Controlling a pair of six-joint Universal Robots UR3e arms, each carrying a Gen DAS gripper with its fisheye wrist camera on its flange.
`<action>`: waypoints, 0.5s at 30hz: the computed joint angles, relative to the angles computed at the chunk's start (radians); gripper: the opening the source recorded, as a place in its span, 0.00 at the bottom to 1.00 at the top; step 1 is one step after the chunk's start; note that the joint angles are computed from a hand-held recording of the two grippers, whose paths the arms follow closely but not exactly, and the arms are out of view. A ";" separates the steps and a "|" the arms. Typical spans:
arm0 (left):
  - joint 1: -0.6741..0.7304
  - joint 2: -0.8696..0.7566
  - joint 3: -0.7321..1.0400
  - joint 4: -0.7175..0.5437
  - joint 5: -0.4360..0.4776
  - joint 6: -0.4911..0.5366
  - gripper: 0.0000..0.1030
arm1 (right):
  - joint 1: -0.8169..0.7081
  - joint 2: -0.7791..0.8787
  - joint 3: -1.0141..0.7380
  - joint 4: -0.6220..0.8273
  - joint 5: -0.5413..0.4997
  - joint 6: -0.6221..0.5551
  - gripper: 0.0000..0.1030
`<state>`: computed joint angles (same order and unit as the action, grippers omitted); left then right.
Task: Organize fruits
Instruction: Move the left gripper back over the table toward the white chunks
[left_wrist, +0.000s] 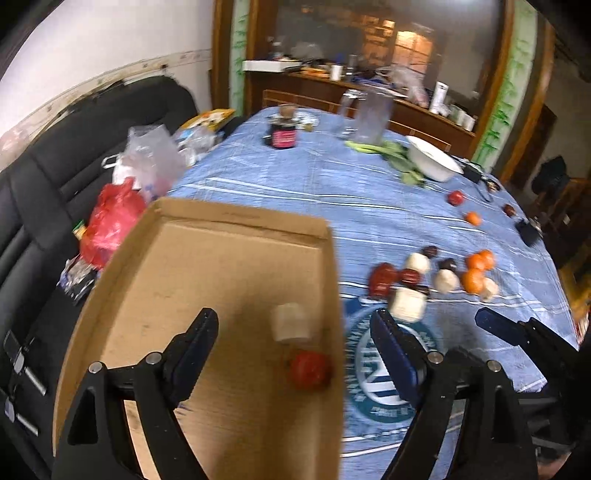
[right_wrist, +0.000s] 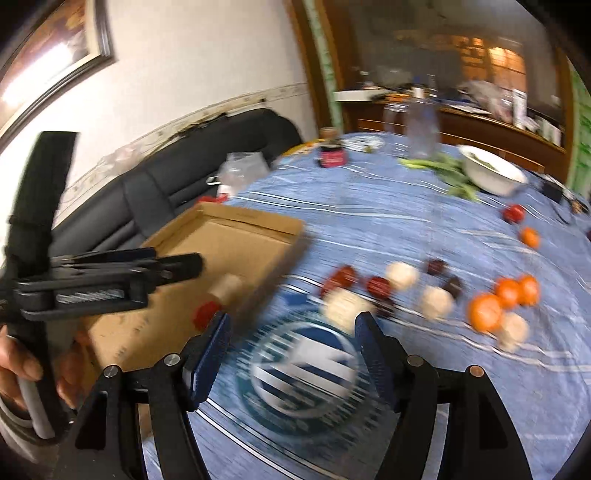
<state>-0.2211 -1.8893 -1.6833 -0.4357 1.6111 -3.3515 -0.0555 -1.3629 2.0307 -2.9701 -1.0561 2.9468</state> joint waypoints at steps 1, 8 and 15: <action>-0.014 -0.010 0.012 -0.001 0.000 -0.003 0.83 | -0.031 -0.018 0.026 -0.001 0.004 -0.007 0.72; -0.122 -0.105 0.125 -0.022 0.011 -0.033 0.83 | -0.217 -0.127 0.181 -0.004 0.038 -0.076 0.72; -0.208 -0.207 0.230 -0.044 0.075 -0.042 0.83 | -0.340 -0.193 0.273 0.007 0.097 -0.123 0.72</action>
<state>-0.4289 -2.0965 -1.4532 -0.4794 1.6861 -3.3936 -0.3951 -1.5555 2.3041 -2.9631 -0.9595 2.8240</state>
